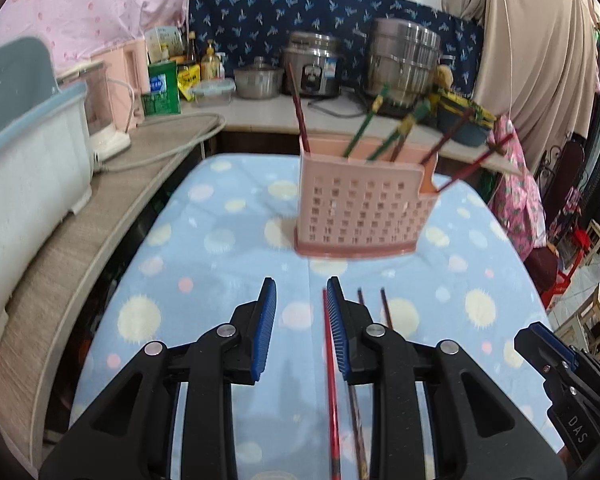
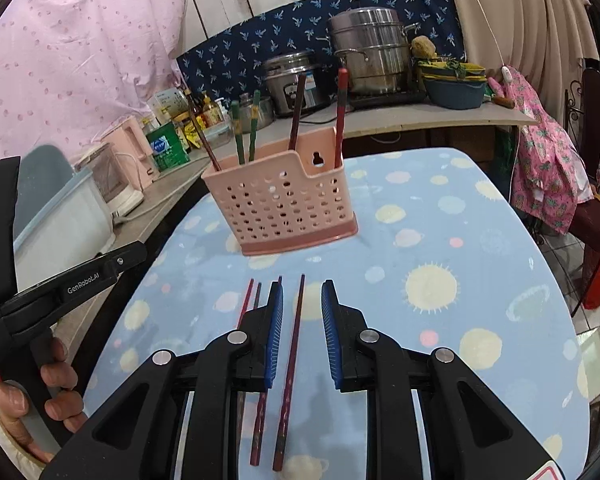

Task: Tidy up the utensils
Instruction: 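Move both open tools back down to the remaining chopsticks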

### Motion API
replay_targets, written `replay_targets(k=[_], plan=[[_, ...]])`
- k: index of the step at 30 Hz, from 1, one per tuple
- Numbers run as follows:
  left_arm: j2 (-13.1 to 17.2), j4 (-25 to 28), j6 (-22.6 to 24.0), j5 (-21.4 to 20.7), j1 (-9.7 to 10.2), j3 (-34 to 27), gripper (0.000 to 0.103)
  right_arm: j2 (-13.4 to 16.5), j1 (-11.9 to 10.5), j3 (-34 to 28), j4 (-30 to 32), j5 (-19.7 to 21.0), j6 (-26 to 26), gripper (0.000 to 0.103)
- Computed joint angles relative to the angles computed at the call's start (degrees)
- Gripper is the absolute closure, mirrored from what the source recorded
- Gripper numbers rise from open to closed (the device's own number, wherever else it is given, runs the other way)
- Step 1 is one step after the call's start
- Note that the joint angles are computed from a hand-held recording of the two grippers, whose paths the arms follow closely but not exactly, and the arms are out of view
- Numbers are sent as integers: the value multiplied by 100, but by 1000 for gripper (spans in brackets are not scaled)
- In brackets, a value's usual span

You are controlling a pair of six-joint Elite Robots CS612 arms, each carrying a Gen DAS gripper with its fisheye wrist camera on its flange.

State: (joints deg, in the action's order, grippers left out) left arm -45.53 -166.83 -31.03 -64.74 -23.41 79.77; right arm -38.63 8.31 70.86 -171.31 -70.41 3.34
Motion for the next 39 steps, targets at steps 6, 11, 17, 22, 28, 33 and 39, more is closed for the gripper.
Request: replay_targets(k=[6,11,17,22,28,33,39], plan=[[-5,266,-225,-256,-11,241,78,-62,35,298,253,-47,-221,82],[-9,414,-298,-408,-31,387,78,-80,70,454,490,-53,-356,82],[-2,492,-266,-608,-60,510,78,-86,121,578,684,-116,-501,82],[10,577,-286,-708,-83,582,66,-69,147,608,754,-171,-556,75],[1,534,-207,-705,-125,686,55,-41,185,589,849,-201,-627,74],[-2,504,-113,-720,-160,734,51,-14,220,577,880,-301,-721,74],[13,534,-28,-832,-185,755,51,-3,260,584,864,-477,-839,74]])
